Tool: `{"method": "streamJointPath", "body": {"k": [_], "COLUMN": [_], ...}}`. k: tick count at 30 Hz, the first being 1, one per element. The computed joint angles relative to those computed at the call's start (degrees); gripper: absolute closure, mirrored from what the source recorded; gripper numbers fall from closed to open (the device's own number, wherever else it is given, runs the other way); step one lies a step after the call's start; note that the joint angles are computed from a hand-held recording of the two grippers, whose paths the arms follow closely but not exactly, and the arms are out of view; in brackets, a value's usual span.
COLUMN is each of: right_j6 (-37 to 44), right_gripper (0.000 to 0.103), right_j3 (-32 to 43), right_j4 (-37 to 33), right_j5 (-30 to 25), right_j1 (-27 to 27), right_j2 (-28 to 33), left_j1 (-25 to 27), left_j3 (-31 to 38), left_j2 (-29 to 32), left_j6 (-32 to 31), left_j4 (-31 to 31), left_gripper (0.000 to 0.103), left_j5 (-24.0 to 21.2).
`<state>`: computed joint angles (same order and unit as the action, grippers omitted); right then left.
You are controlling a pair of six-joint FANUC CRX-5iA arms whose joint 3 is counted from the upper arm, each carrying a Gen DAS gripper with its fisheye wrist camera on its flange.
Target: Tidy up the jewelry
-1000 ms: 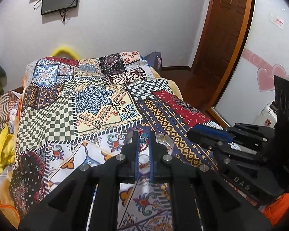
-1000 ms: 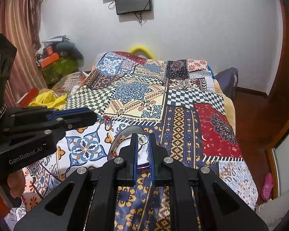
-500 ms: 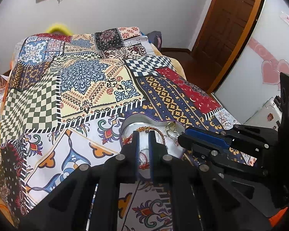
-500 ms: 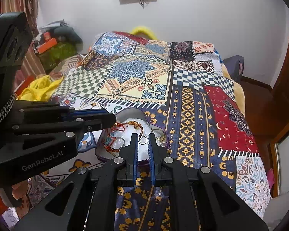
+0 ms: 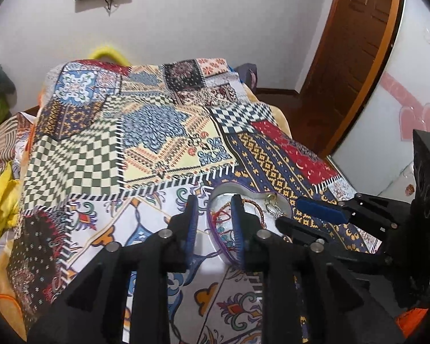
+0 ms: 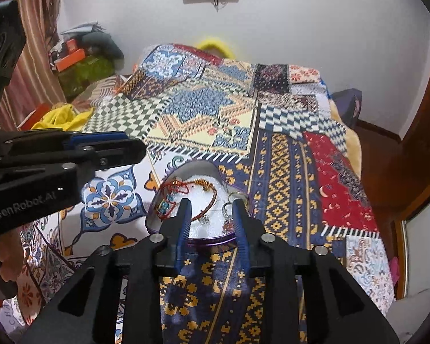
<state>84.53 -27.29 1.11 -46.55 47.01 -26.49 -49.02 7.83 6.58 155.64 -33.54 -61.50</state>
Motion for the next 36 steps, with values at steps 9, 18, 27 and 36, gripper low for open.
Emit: {"method": "streamJointPath", "body": {"k": [9,18,27,36], "right_j6": [-9.7,-32.0,-57.4,-66.0], "right_gripper": [0.076,0.076,0.046,0.005], "right_j3": [-2.7,-9.9,-18.1,-20.6], "right_j4": [9.7,34.2,67.6,76.6], "right_j5": [2.2,4.9,-10.9,-20.9], "right_j1": [4.0,16.0,40.1,47.7], "right_j2": [-9.3,-25.6,-38.1,-37.5], "left_j1": [-7.7,-24.3,-37.8,-42.0], "left_j3": [4.1,13.2,19.4,22.3], "left_j2": [-2.3,-1.2,3.0,5.9], "left_j6": [6.1,10.8,11.2,10.9], "left_j4": [-10.3,-30.3,-46.1,-50.8], "left_gripper": [0.074,0.061,0.018,0.005], "left_j5": [-7.9,-22.3,-35.0,-41.0]}}
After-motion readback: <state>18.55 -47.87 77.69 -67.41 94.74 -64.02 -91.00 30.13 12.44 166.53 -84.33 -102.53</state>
